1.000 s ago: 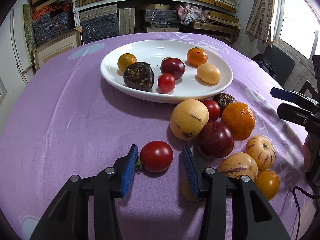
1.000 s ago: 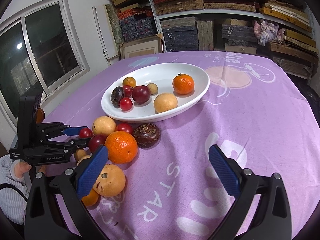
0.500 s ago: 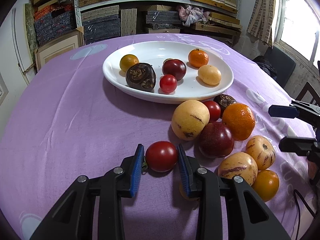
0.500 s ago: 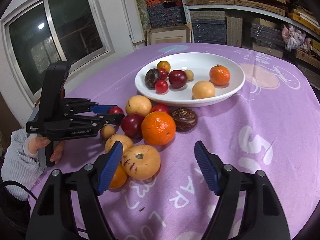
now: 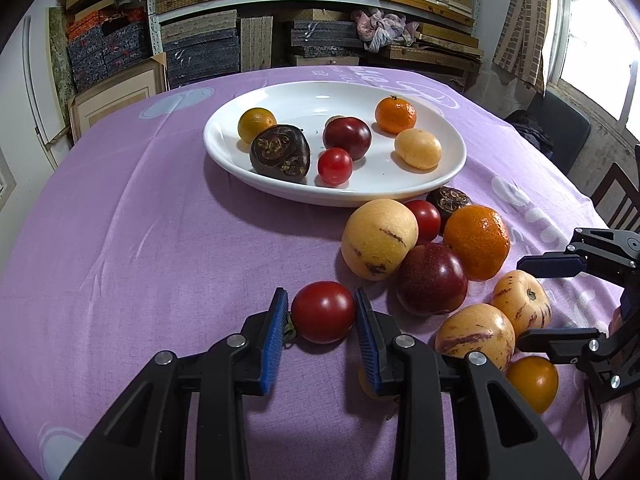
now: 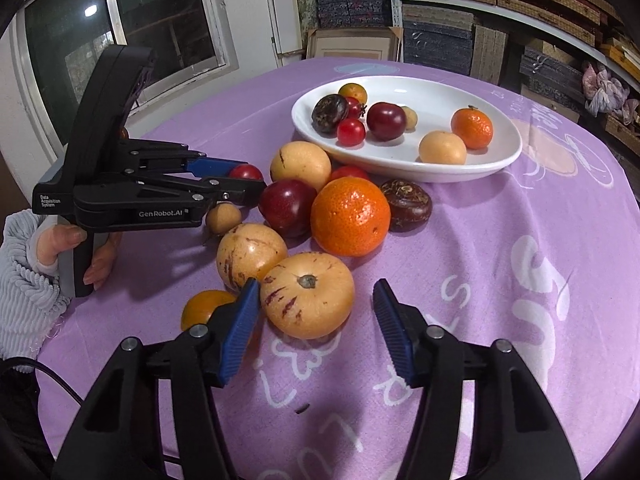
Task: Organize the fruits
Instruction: 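Grasp the large striped pepino melon with the right tool while the left tool holds the tomato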
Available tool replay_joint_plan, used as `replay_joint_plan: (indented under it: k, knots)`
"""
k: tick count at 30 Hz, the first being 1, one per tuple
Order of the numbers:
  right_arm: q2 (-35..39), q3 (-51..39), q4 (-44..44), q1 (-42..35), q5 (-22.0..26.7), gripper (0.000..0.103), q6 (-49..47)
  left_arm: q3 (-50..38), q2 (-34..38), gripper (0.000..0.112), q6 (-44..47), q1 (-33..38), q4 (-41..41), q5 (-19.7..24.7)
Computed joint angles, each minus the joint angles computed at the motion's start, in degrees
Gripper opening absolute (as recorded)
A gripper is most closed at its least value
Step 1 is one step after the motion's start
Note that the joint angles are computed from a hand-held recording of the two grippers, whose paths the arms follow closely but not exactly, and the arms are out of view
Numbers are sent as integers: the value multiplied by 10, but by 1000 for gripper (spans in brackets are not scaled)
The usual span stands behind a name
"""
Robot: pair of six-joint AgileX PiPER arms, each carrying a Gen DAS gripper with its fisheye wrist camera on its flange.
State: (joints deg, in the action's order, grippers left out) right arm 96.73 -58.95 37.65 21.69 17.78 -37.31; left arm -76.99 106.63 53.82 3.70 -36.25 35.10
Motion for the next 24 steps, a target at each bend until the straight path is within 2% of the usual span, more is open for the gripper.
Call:
replay_joint_plan:
  k: [2, 5, 6, 9, 16, 21, 24]
  knots:
    - [-2, 4, -35, 11, -12, 49, 27, 0, 0, 35, 0, 0, 0, 1]
    - [-7, 10, -132, 32, -35, 47, 116, 0, 0, 35, 1, 0, -2, 1]
    - [-6, 9, -140, 33, -35, 47, 123, 0, 1, 35, 1, 1, -2, 1]
    - [-5, 9, -102, 26, -29, 47, 87, 0, 0, 35, 1, 0, -1, 0]
    - [3, 0, -123, 27, -21, 47, 107, 17, -8, 35, -3, -14, 18, -33]
    - [4, 2, -166, 35, -30, 47, 146, 46, -28, 34, -28, -32, 53, -84]
    - [1, 5, -160, 33, -35, 47, 141, 68, -44, 33, -20, -37, 48, -117]
